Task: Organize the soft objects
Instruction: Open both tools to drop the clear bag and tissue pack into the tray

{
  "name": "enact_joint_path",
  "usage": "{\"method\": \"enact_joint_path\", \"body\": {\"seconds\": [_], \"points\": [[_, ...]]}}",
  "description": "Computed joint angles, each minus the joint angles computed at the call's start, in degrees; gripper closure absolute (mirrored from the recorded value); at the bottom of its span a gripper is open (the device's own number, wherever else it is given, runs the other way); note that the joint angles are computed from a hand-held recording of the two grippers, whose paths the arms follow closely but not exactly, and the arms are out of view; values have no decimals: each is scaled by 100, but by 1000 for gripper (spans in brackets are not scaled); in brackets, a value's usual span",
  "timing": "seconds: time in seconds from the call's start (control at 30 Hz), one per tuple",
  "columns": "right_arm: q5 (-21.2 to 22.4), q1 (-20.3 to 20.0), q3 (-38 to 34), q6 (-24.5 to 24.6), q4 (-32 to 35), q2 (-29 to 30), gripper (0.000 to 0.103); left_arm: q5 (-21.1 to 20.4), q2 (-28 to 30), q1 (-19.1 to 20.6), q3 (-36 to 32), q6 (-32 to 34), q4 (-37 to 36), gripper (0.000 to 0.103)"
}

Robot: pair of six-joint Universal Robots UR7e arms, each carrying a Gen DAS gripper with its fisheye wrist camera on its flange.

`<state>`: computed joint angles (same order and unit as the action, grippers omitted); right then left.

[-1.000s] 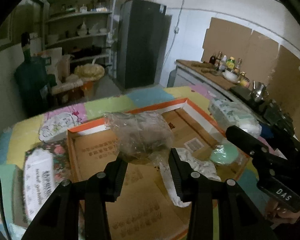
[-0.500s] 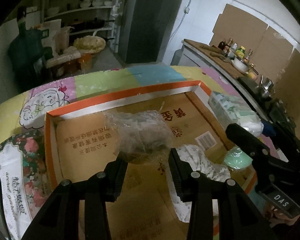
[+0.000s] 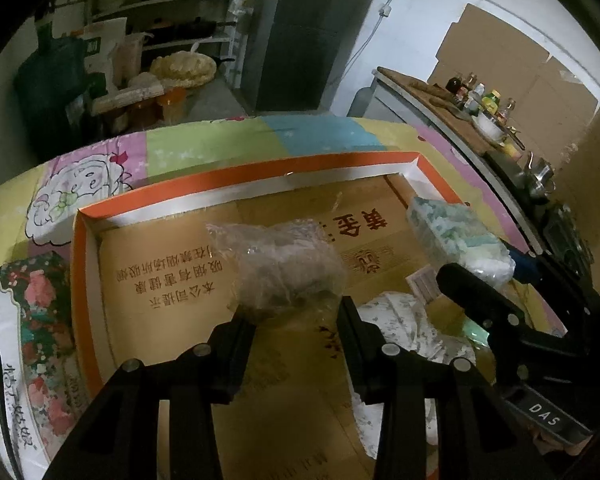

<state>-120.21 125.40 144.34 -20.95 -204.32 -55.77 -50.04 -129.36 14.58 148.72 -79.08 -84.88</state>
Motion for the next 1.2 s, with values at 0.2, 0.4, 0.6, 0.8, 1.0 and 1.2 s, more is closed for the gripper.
{"method": "enact_joint_path", "body": {"seconds": [0.2,0.4,0.6,0.8,1.0,1.2], "points": [[-23,-82,-125,91,364,57,47,-17,24,71,6,34,-121,61],[1,-143,-158,77,511,82,46,-54,-160,60,27,77,-124,51],[29,-166,-199,37,589,135,43,37,-264,-154,10,-235,153,33],[59,-162,-198,15,546,155,38,144,-384,-370,-42,-518,470,27],[-35,-60,-155,-46,405,191,30,200,-578,-768,-103,-934,965,22],[-76,94,-82,-24,141,144,30,198,-831,-1564,-268,-1572,1715,22]]}}
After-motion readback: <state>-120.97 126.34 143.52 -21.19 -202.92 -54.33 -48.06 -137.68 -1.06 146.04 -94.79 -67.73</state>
